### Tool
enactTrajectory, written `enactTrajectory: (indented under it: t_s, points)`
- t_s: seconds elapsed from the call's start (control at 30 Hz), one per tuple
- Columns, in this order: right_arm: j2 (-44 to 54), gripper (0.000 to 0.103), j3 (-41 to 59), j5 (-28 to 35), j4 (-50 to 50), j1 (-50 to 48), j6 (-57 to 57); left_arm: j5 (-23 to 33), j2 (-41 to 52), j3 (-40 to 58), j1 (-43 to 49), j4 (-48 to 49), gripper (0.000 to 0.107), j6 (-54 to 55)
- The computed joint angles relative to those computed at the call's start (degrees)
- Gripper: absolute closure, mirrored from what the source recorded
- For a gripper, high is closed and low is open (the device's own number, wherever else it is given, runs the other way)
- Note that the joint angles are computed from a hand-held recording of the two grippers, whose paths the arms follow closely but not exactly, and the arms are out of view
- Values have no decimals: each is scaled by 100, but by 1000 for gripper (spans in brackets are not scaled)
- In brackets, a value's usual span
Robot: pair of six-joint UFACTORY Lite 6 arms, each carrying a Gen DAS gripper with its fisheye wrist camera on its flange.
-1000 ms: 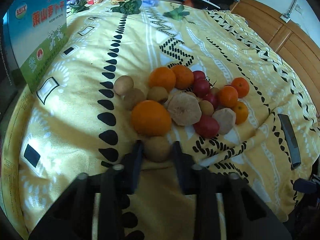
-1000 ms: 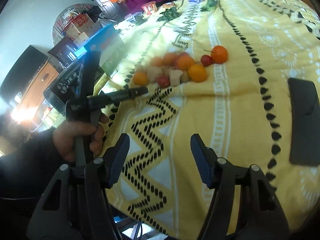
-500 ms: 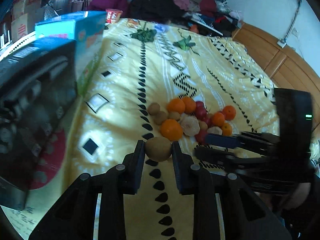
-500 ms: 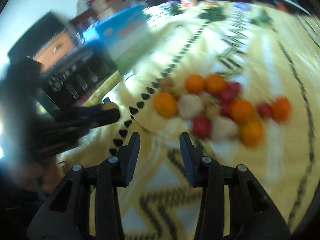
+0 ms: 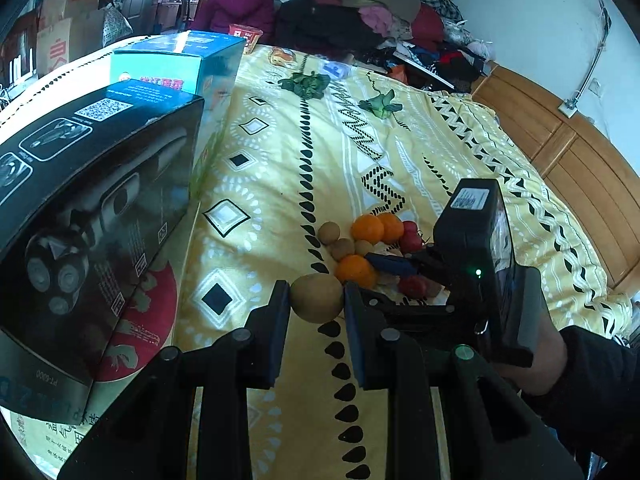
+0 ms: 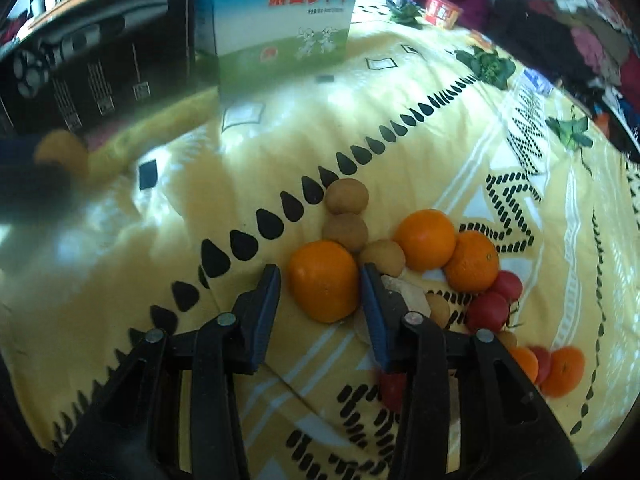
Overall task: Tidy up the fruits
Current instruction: 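Grasp a brown kiwi with the left tool while right grasps an orange, then carry kiwi and orange over the steel bowl and open both tools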
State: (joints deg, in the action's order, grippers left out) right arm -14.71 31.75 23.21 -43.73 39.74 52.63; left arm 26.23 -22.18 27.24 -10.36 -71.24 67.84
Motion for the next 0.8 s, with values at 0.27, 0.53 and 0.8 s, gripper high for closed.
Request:
enactTrajectory:
  t_s: [0.27,0.53,0.8]
  points:
    - [-1583,67,-314,824,460,628,421,276,-725,-92,271,535,80,-481]
    - [-2009,67,972,2517,-251,2277,1822,1547,-1790,150,1680,1016,80,-718]
    - [76,67,3672,2140,-108,2472,1367,3489,-1066,1384,5359,878,80,574]
